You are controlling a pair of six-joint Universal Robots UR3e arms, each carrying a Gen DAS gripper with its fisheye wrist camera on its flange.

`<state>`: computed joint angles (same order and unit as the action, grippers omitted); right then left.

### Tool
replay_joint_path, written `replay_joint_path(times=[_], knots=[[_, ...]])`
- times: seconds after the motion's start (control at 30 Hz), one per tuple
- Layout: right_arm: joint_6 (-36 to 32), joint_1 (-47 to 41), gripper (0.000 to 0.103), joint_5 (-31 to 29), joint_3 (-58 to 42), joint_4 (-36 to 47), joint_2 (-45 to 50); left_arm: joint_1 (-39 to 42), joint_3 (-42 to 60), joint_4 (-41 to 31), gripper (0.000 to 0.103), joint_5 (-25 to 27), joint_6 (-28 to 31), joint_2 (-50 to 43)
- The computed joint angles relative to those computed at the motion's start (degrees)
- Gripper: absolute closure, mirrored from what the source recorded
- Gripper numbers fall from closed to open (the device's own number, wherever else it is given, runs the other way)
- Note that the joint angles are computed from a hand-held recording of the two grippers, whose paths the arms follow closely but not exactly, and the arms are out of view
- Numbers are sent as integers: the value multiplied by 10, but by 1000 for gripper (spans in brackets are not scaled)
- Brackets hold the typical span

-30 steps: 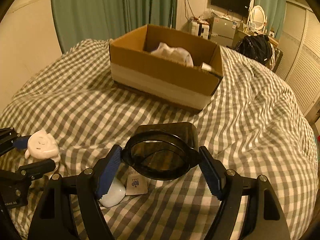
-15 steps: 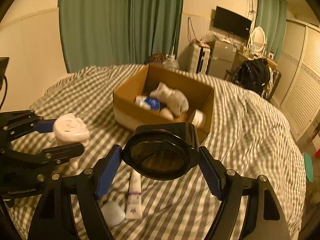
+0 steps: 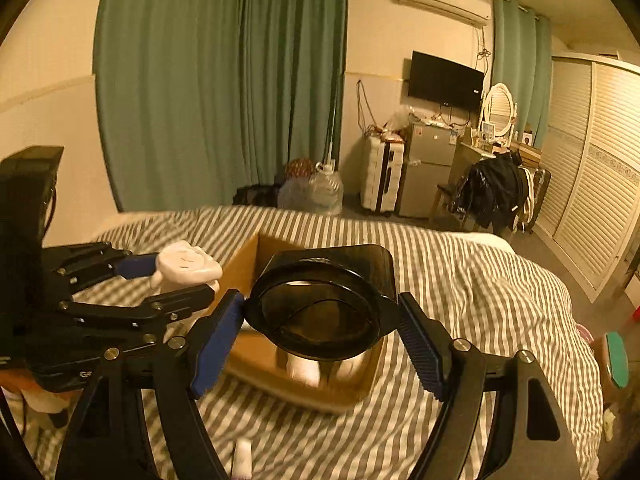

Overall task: Organize objects
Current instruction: 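Carry the figurine and the lens hood over the box with both tools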

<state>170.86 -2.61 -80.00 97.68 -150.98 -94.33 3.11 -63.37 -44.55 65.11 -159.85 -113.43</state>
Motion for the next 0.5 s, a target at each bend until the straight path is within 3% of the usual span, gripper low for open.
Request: replay_joint_path(times=[0.2,0.37,0.5], knots=[[15,-12,27,5,-113,-7,99,-17,227,-68,54,11,-17,-145],[29,-12,27,7,-194,-2,181,-30,460,-177,54,23,-1,-299],[33,-16,27,11,-210,-5,228,-32,473,-185,54,23,14,-334]])
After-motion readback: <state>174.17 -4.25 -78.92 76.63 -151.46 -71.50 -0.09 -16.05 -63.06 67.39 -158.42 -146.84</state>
